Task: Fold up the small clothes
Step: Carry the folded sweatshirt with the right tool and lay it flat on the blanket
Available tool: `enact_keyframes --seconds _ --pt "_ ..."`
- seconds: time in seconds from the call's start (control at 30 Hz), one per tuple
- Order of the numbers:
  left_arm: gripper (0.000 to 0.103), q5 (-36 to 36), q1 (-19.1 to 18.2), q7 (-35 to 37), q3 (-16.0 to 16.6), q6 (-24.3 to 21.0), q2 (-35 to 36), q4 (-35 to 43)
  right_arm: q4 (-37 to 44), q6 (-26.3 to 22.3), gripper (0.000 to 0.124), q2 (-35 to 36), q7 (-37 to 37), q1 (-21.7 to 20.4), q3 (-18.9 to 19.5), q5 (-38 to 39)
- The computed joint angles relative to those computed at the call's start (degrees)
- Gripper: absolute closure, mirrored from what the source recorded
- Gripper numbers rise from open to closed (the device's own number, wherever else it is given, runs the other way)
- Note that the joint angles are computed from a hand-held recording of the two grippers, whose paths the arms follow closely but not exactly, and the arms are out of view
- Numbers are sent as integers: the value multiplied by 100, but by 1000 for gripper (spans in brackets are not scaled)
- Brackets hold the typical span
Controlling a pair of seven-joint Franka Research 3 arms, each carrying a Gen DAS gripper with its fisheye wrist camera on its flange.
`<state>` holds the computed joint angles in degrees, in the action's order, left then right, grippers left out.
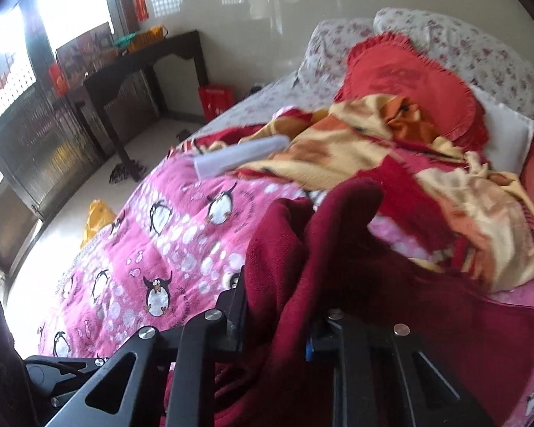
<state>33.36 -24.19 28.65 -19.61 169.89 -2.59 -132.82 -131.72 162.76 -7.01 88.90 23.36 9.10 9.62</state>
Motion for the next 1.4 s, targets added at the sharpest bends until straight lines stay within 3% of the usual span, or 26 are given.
enact_keyframes --seconds 0.43,0.67,0.8,0.87,0.93,1.0,1.1,1.17,1.3,1.37,1.4 --pt "78 -83 -678 728 -130 -500 1013 1653 -1240 16 107 -1594 -272 -635 -437 291" --pt "78 -523 -1048 1373 -136 -857 1712 2478 -1850 65 107 -2004 -552 -912 -701 617" --pt "76 -979 -1053 1819 -231 -1075 1760 2539 -2038 294 107 -1752 -678 -1057 -763 745" --pt "66 -1337 -962 2132 -334 -1087 1623 2394 -2098 368 100 -1645 -601 -1193 -743 772" --pt "59 -1604 -886 2359 -380 -993 1330 2080 -2251 506 82 -1760 -413 -1361 -677 771" --pt "56 -1343 -999 2149 -244 -1034 1070 1840 -2363 504 82 -1990 -490 -1240 -843 945" --pt "55 -796 -1042 1732 -102 -1180 788 1561 -2583 507 80 -2516 -168 -1657 -450 657" --pt "55 -634 -993 1600 -88 -1246 744 1504 -2700 488 80 -2897 -281 -1397 -622 722" --pt "55 -912 -877 1707 -160 -1127 689 1324 -2694 123 79 -3299 -1096 -271 -1343 1236" --pt "55 -857 -886 1584 -163 -1154 723 1341 -2686 -87 79 -3294 -1406 -24 -1402 1450" --pt "55 -841 -889 1532 -164 -1183 715 1327 -2722 -123 79 -3275 -1427 -92 -1255 1454"
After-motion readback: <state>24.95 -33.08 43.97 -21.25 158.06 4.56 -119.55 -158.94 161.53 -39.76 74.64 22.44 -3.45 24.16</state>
